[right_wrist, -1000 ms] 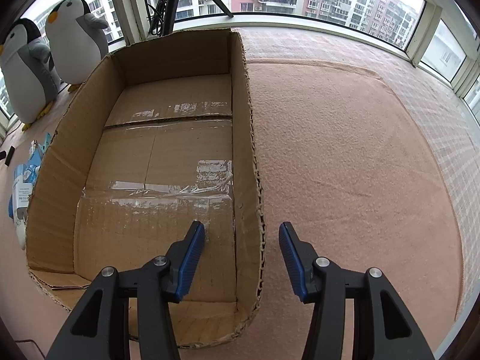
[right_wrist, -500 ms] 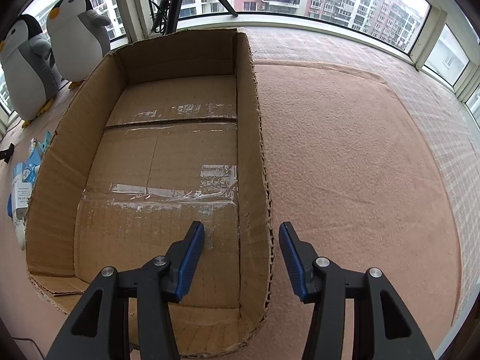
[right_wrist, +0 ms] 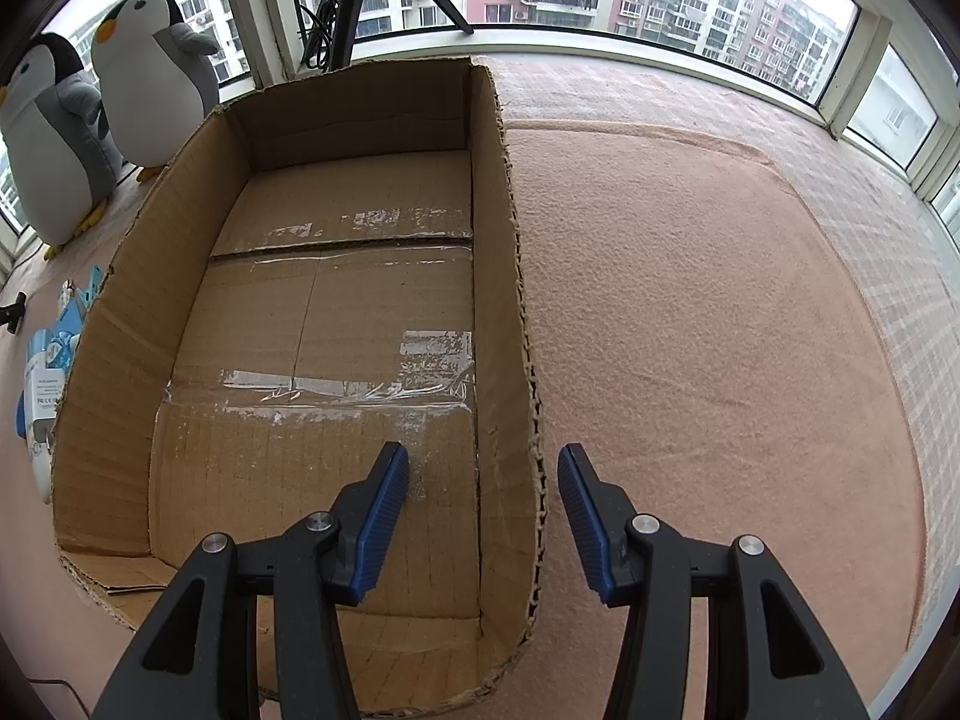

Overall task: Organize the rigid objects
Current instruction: 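Close the left gripper on the black cylinder and lift it, then carry the black cylinder with the left gripper into the cardboard box and release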

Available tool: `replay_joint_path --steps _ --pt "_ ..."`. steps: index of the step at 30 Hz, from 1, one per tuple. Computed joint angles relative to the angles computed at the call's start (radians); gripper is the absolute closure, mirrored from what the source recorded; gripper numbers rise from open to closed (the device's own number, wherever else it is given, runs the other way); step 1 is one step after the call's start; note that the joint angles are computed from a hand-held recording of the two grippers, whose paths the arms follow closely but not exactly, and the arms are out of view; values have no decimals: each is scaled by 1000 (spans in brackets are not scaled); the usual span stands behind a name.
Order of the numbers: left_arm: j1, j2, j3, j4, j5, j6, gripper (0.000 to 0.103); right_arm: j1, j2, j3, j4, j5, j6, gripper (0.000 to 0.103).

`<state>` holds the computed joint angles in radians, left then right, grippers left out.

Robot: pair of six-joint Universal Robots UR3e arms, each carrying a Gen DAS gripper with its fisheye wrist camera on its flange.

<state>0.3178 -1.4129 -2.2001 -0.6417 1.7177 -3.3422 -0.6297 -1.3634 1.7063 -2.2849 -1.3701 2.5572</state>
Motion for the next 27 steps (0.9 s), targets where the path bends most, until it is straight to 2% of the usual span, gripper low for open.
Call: replay_joint_path --steps 7,12,16,21,27 --pt "-132 28 95 -52 -1 -66 88 -10 4 -4 8 19 1 55" --pt "-313 -57 253 -68 13 -142 88 -25 3 10 -7 46 0 55" --pt "-471 -198 446 -86 16 -184 88 -23 -8 44 -50 49 -16 55" --pt "-647 -449 760 -117 -6 -220 88 -35 -23 52 -31 64 -6 54" --pt "-788 -764 1196 -246 -26 -240 88 -68 -69 96 -15 88 -4 54"
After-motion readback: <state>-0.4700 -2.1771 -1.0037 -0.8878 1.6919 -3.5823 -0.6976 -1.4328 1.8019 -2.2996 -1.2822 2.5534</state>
